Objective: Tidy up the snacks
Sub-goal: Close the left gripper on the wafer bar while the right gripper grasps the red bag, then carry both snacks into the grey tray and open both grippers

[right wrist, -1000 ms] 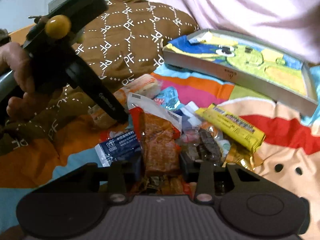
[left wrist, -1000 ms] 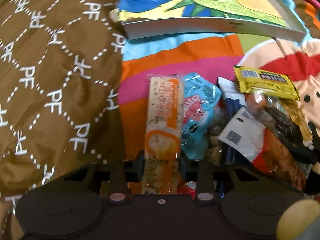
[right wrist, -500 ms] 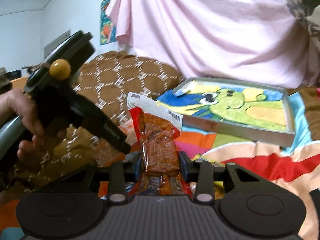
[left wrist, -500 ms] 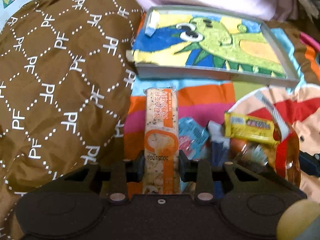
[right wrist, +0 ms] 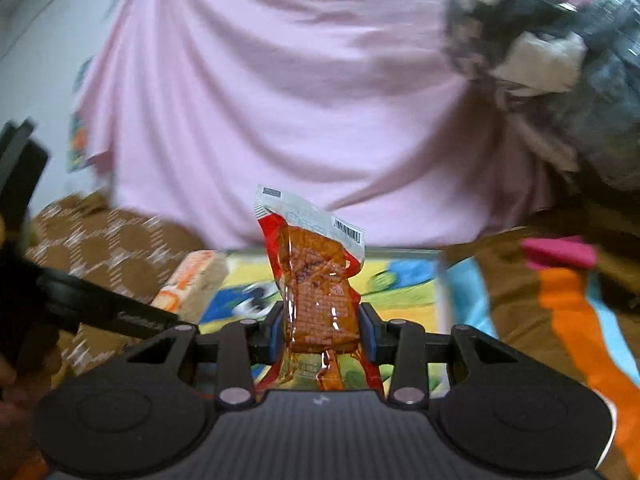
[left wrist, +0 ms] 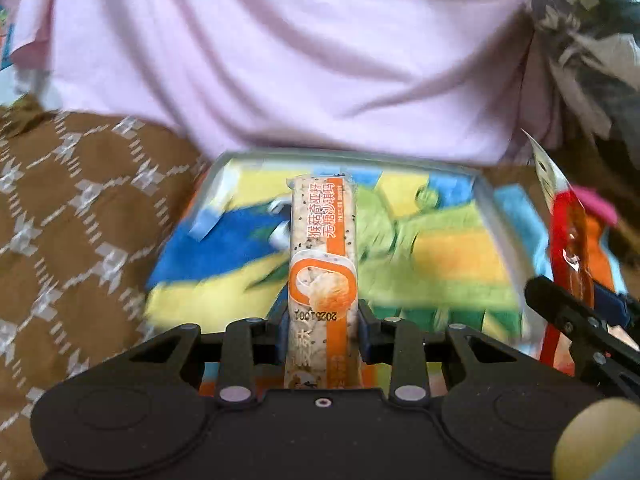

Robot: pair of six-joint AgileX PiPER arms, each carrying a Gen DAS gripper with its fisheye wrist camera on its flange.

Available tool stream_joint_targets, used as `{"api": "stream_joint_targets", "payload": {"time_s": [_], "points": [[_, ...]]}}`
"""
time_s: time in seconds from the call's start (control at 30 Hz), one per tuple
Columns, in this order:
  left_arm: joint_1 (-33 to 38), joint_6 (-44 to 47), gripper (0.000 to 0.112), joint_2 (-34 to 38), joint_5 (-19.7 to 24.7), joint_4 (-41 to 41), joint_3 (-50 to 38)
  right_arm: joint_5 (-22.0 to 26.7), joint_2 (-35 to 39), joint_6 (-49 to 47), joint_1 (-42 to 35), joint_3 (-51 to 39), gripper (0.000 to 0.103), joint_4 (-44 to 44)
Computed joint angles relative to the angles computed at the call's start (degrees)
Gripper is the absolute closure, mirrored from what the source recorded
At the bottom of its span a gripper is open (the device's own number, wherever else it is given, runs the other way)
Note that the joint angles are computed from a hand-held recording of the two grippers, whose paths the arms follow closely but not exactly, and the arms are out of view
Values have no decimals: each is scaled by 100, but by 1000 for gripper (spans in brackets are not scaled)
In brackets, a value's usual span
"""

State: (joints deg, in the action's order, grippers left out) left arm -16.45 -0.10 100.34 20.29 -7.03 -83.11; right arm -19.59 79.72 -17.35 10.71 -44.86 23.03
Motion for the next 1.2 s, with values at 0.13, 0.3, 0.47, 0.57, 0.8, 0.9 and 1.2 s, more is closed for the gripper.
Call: {"api": "stream_joint_targets", "payload": {"time_s": [0.13, 0.3, 0.47, 0.57, 0.8, 0.9, 1.2], "points": [[-177, -129, 78, 814, 204, -150, -1134, -296, 431, 848, -551, -139, 62, -843], [-224, 30, 78, 1769, 843, -387, -2531, -505, 759, 1343, -960, -223, 61, -1558], [-333, 89, 78, 2482, 1310, -199, -3492, -469, 1105, 1321, -939, -520, 61, -1575], [-371, 140, 78, 2731, 1437, -147, -3818, -428, 1359, 909, -839, -656, 60, -1190], [-353, 208, 78, 3071, 1778, -135, -4389, -339, 1557, 564, -810, -774, 58, -930], [-373, 274, 78, 3043, 1707, -94, -4330, -330, 1633, 432, -801, -801, 57, -815], [-436, -4, 72, 2899, 1474, 298, -4027, -353, 1849, -34, -708, -916, 39, -639]]}}
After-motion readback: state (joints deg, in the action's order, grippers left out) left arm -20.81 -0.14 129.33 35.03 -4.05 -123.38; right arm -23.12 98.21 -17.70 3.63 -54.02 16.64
